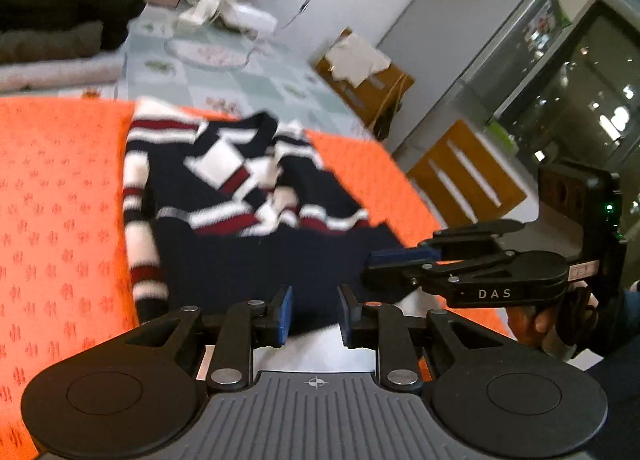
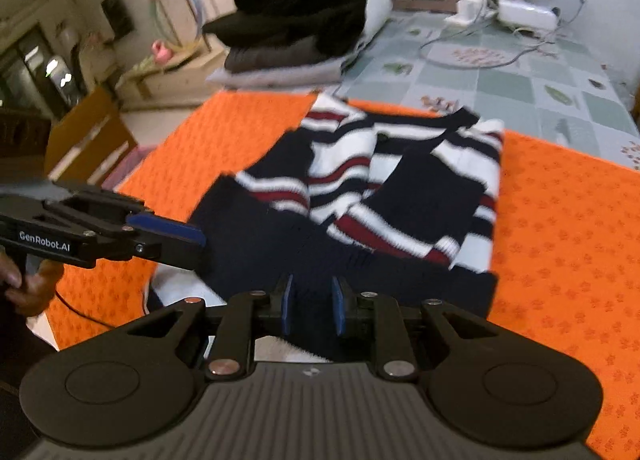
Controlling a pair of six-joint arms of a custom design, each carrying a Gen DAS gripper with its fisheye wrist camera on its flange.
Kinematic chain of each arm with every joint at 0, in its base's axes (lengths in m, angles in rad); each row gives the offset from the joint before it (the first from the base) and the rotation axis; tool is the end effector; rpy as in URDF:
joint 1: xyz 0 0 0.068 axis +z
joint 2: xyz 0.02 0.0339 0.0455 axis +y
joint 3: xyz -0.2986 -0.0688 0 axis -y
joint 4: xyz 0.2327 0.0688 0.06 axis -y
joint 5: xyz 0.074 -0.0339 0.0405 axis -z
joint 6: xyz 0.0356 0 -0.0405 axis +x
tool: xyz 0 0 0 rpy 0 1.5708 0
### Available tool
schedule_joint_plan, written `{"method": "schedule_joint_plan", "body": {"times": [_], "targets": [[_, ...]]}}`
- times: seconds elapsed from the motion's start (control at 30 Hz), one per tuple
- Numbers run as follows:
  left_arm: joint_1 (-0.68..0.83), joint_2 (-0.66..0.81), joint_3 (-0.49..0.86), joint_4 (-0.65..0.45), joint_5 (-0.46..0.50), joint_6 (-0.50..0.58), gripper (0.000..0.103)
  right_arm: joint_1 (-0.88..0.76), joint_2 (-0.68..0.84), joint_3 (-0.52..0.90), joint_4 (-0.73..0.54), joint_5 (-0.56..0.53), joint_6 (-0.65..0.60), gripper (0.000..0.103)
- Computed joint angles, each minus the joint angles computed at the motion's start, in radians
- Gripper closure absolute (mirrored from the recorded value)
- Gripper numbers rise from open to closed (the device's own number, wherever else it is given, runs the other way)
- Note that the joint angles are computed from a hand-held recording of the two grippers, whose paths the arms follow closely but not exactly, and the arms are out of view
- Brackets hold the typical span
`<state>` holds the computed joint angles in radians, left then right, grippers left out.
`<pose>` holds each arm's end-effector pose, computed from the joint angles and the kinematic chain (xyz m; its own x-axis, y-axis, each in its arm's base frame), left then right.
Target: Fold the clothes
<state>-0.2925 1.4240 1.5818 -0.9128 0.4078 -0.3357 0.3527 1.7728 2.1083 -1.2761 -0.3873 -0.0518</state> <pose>0.2587 -0.0926 0.4316 -0.7979 -0.0756 -0.5981 0.2949 0.8164 -0.4965 0.3172 0.1311 0.4529 -0.7298 -0.3197 -0.6043 -0.5673 0.7765 0.2742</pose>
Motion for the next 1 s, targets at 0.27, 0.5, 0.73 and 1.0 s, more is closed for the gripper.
{"method": "schedule_joint_plan", "body": {"times": [0.27, 0.5, 0.73, 1.0], "targets": [[0.037, 0.003, -0.095, 0.038, -0.015, -0.064, 0.093, -0.001, -0.012, -0.13, 0.097, 0.018, 0.068, 0.079], [0.083, 0.014, 0.001, 0.089, -0.076, -0.117, 0.057, -0.026, 0.053, 0.062, -0.002, -0.02, 0.09, 0.078], [0.163, 0.234, 0.202, 0.02, -0.068, -0.146, 0.05, -0.027, 0.1, 0.184, -0.06, -0.003, 0.127, 0.077], [0.179, 0.438, 0.415, -0.087, -0.013, -0.212, 0.043, -0.025, 0.043, 0.111, -0.013, 0.053, 0.197, 0.076]]}}
